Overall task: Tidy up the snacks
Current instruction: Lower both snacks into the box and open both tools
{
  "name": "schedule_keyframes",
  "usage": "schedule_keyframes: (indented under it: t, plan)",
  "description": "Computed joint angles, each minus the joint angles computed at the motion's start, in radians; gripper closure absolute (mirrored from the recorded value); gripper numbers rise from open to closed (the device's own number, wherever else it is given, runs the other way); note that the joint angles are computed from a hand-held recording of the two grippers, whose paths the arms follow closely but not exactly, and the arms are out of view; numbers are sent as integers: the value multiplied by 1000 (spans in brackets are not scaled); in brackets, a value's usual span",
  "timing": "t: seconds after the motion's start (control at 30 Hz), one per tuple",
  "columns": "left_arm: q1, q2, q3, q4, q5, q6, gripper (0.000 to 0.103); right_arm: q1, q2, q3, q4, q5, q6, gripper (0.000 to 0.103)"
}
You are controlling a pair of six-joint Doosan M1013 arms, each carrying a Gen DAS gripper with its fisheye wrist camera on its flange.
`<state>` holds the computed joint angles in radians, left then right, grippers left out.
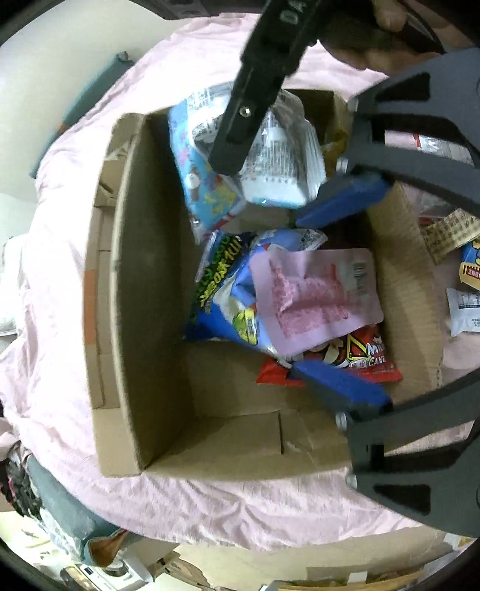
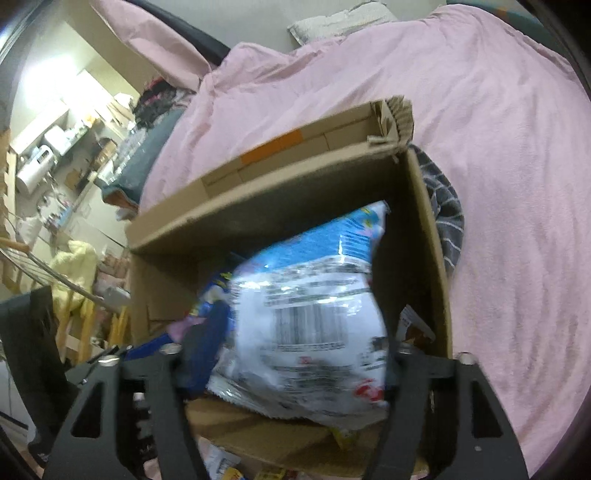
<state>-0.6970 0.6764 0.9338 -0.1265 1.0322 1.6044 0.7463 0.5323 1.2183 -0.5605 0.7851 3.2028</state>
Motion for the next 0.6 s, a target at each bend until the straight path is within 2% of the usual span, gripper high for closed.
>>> schedule_keyframes:
  t: [0.03,0.07,0.37,0.6]
  plan:
    - [-1,-5,8,3,-15,-2,11,2,-5,6,-26,-7,28,15]
    - [-2,-12,18,4,-34,0,8,5,-7,7,-45,-1,45,12]
    - [-8,-33,51,32,-95,-5,7,5,-10,6,-59,11,70,10]
    - [9,-36,48,-11,-93,-38,7,10,-29,29,-126,-54,111,10]
